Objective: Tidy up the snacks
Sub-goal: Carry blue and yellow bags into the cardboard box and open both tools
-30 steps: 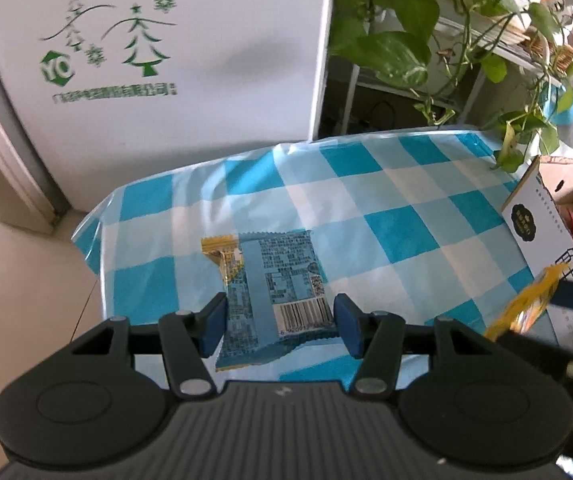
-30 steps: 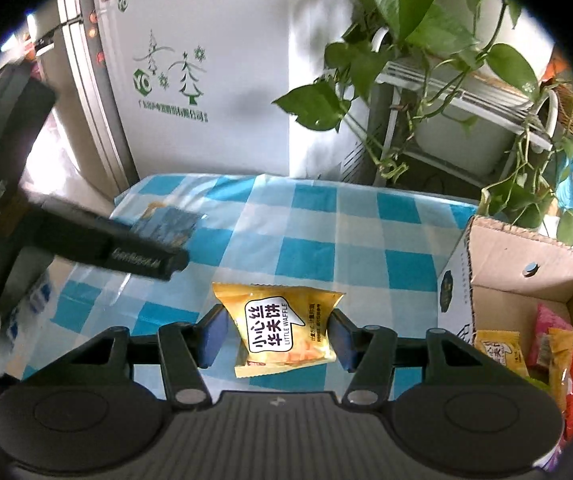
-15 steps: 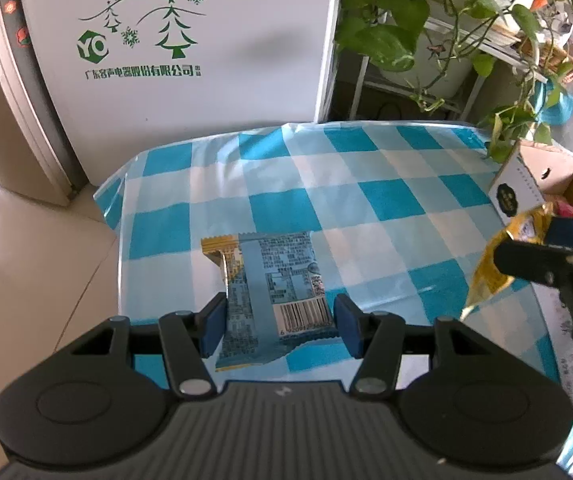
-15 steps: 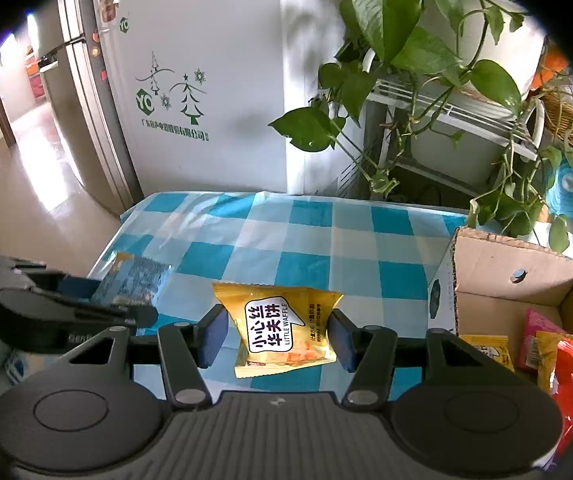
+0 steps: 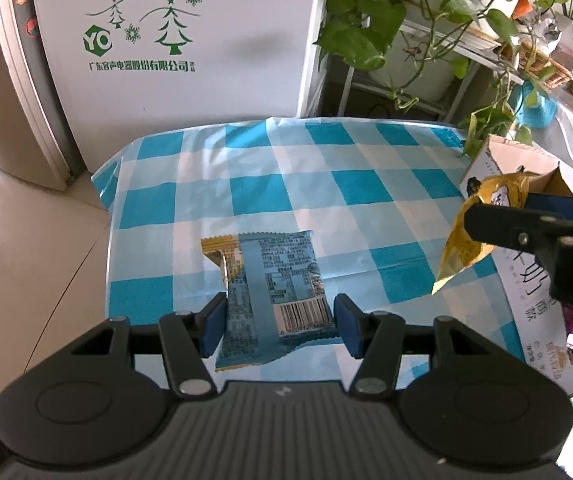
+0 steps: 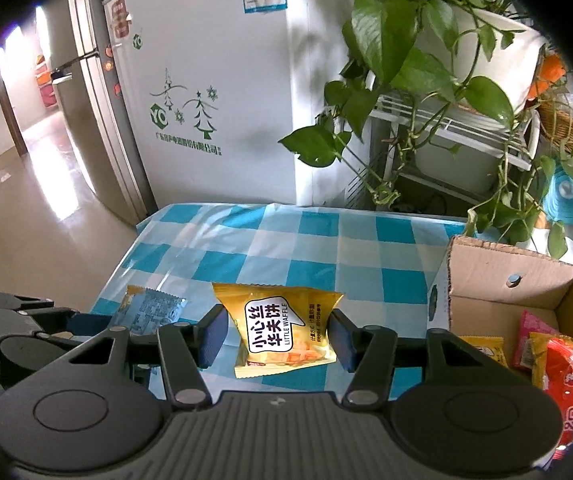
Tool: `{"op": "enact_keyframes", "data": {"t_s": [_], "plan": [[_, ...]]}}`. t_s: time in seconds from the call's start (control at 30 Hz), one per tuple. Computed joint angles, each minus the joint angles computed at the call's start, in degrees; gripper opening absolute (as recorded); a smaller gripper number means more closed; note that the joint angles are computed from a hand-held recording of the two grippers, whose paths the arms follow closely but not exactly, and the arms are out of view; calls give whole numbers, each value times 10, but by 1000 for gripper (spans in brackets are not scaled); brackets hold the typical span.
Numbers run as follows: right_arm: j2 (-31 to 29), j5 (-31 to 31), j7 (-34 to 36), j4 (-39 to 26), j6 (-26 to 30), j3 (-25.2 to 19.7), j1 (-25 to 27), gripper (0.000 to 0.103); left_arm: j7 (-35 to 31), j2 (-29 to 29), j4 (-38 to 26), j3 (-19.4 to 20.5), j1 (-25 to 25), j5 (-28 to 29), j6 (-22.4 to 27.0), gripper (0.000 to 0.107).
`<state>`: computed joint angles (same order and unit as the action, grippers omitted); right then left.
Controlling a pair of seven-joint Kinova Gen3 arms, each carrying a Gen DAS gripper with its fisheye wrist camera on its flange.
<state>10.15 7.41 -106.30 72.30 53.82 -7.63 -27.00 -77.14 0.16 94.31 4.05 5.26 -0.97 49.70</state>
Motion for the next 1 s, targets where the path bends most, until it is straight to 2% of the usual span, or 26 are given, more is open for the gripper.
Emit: {"op": "enact_keyframes", "data": {"t_s": [0.43,0.7,1.0], "plan": [[-51,-23,-12,33,-35,9,46,61,-10,6,-60,18,25,21,16,56],[-85,-20,-42,60,-66,21,89,62,10,49,-129,35,65,15,15,56],[-109,29,-118,84,-67,20,119,62,42,110,-199,40,113,9,8,56]]}}
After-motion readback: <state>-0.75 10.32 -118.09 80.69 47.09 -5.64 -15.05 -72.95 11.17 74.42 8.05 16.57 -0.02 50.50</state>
